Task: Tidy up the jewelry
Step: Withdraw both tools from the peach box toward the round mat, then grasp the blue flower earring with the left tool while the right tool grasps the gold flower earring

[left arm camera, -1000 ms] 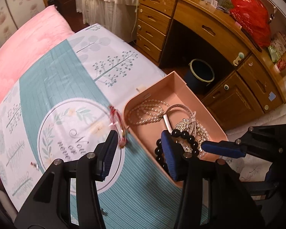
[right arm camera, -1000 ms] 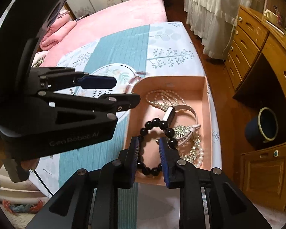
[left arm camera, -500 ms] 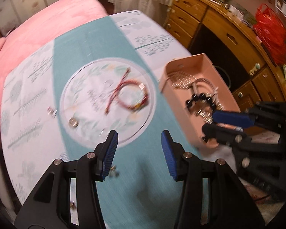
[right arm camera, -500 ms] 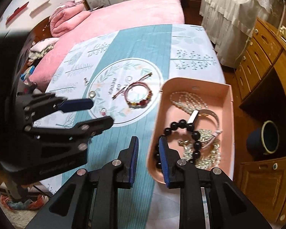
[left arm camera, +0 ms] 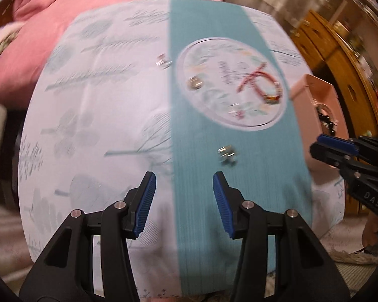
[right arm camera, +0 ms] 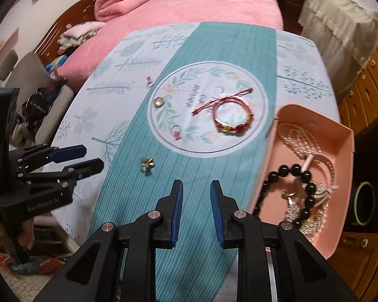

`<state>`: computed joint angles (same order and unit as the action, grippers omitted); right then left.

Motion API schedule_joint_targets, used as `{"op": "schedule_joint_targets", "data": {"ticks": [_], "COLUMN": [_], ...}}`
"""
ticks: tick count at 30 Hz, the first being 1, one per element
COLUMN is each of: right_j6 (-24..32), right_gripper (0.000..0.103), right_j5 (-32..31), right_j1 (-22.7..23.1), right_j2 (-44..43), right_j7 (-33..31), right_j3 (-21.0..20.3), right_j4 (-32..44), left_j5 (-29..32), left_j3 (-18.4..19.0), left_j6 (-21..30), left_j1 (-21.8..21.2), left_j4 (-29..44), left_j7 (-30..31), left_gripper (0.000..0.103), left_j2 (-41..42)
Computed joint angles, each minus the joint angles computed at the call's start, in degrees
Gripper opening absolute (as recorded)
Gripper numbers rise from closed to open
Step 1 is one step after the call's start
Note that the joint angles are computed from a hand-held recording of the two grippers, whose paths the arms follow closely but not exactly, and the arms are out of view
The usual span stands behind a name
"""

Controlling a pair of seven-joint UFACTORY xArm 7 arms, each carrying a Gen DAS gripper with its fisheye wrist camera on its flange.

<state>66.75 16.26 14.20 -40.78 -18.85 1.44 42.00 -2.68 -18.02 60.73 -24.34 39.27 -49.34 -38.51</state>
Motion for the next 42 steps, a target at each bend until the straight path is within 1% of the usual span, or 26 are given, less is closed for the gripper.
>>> {"op": "schedule_joint_targets", "data": {"ticks": [3,8,10,11,12,17,21,24,26,28,30,31,33,36,42], "right_j6": [0.19,-1.24,-2.06,-2.54,-3.19,-7.07,-11.32,-14.14,-16.3,-17.59,-18.73,-19.01,-19.24,-20.36,-18.95], "right_gripper": [0.022,0.022,0.026,0.031,0.034,0.035,0.035,0.035,0.034,0.03,0.022,0.022,0.014,0.011,0.009], "right_j5": [0.98,3.45,4.44,4.75,5.18,7.5,8.28,7.72,7.01,6.12,4.64,3.93,2.96,2.96,4.55], "right_j1": [1.27,3.65,4.57,4.91,5.33,7.51,8.93,9.68,10.15,10.75,11.08,11.22,11.57,12.32,12.65], "right_j2": [0.25,1.36,1.93,2.14,2.27,3.64,4.66,5.74,6.39,6.62,7.21,7.41,7.8,7.35,6.3], "right_j7": [-0.98,-2.38,-2.75,-2.79,-2.94,-4.65,-5.23,-4.47,-3.74,-3.49,-2.71,-2.29,-1.44,-1.36,-1.4], "right_j3": [0.25,1.1,1.47,1.76,1.96,2.36,3.38,4.46,5.29,5.58,6.39,6.61,6.77,5.99,3.73], "right_j4": [-0.34,-1.55,-2.08,-2.36,-2.76,-4.29,-5.71,-6.3,-6.81,-7.31,-7.64,-7.79,-8.24,-9.15,-9.35], "left_j5": [-1.5,-2.76,-2.74,-2.89,-3.0,-2.1,-1.88,-1.43,-1.04,-0.42,-0.06,0.19,0.62,0.87,1.28], "left_j3": [0.5,0.38,0.12,0.1,-0.04,-0.71,-0.64,-0.65,-0.74,-1.01,-1.19,-1.32,-1.34,-0.99,-0.95], "left_j6": [0.78,-0.19,-0.35,-0.53,-0.74,-0.51,-1.68,-2.33,-2.67,-2.86,-2.99,-2.86,-2.57,-2.97,-3.55], "left_j1": [-0.2,-0.07,0.18,0.16,0.24,0.33,0.33,0.41,0.36,0.4,0.29,0.29,0.25,0.09,-0.23], "left_j4": [-3.31,-7.23,-8.29,-8.96,-9.77,-11.55,-13.06,-13.65,-13.85,-13.8,-13.82,-13.77,-13.94,-14.38,-14.03], "left_j7": [-1.91,-4.6,-5.8,-6.4,-7.21,-9.29,-10.81,-11.6,-11.95,-12.35,-12.76,-13.01,-13.41,-13.4,-12.87], "left_gripper": [0.044,0.044,0.044,0.044,0.044,0.044,0.044,0.036,0.029,0.028,0.025,0.022,0.017,0.017,0.017], "left_j2": [-3.62,-7.91,-8.94,-9.62,-10.37,-11.3,-11.81,-11.71,-11.48,-11.21,-11.11,-11.04,-11.39,-11.83,-11.15]}}
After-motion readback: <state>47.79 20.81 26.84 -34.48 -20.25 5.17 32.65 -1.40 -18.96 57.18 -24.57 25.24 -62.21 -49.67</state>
